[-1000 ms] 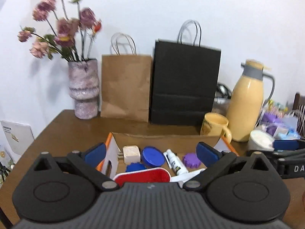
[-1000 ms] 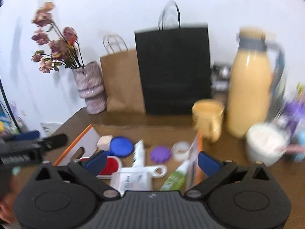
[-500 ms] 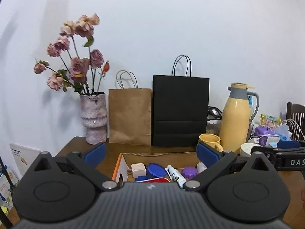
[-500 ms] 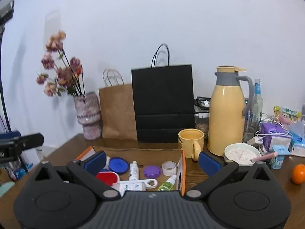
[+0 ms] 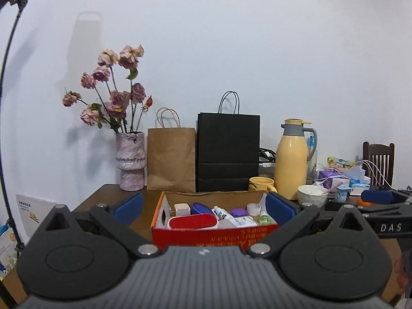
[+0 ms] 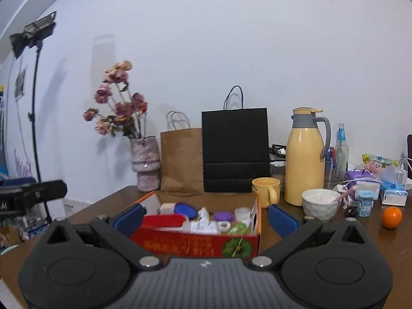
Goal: Organize rigid objects
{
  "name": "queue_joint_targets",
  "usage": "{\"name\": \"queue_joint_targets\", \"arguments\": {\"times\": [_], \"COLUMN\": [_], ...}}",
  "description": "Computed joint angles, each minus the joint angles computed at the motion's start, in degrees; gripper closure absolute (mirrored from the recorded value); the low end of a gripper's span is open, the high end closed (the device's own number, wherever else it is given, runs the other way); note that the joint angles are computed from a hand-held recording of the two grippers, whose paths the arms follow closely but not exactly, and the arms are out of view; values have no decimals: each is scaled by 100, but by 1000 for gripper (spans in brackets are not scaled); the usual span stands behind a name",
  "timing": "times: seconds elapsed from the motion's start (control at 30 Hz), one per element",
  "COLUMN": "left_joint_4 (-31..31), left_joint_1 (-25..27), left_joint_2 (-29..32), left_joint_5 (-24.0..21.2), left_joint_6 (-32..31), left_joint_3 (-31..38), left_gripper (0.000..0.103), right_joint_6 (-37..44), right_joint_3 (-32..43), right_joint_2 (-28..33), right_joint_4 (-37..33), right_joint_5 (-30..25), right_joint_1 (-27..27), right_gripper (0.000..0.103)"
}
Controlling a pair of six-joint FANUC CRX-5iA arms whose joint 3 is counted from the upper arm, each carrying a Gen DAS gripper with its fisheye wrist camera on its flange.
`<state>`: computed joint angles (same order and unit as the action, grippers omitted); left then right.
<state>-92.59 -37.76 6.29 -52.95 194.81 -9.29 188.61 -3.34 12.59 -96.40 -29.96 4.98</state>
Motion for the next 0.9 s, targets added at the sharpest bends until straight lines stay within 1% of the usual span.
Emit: {"name": "queue_joint_targets", "arguments": {"times": [0.07,0.13,0.23,0.27,0.33,0.4,0.43,0.47,0.57,0.63,0.67,0.77,0.9], "left_joint_4": [-35,100,262,364,510,898,956,933,941,924,876,749,782], "left_joint_1": [-238,-440,-797,-945,-1260,-1562,-1758,-1963,-2445,-2613,-2669,-2746,-2725], "left_joint_2": [-138,-285,-451,-483,-545,-491,-488,-544,-482,-476,-472,-413,-446], "left_joint_5": [-273,-468,-786,-979,-1382,-1972,-2177,-2263,-2828,-2981,-3024,-3214,-3102], "left_joint_6": [167,307,354,318,502,667,730,716,625,535,516,537,530], "left_joint_3": [-221,-405,-664,-717,-839,-797,-848,-968,-1042,-1057,-1072,-1055,-1039], "left_gripper": [0,0,0,0,0,0,0,0,0,0,0,0,0], "right_joint_6": [215,525,622,563,562,758,836,895,1222,1345,1321,1209,1299], "right_joint_3": [-333,-720,-1220,-1340,-1709,-2182,-2419,-2654,-3334,-3499,-3506,-3452,-3455], "right_joint_2": [-210,-454,-841,-959,-1291,-1643,-1827,-2021,-2555,-2753,-2807,-2794,-2806], "right_joint_4": [-129,-325,-353,-289,-246,-412,-469,-519,-702,-593,-526,-495,-552], "right_joint_5": [-172,-429,-702,-771,-964,-1094,-1111,-1107,-1368,-1427,-1339,-1342,-1301], "right_joint_1": [-106,-265,-444,-482,-615,-783,-846,-898,-1199,-1245,-1193,-1149,-1109], "right_gripper": [0,0,0,0,0,0,0,0,0,0,0,0,0]}}
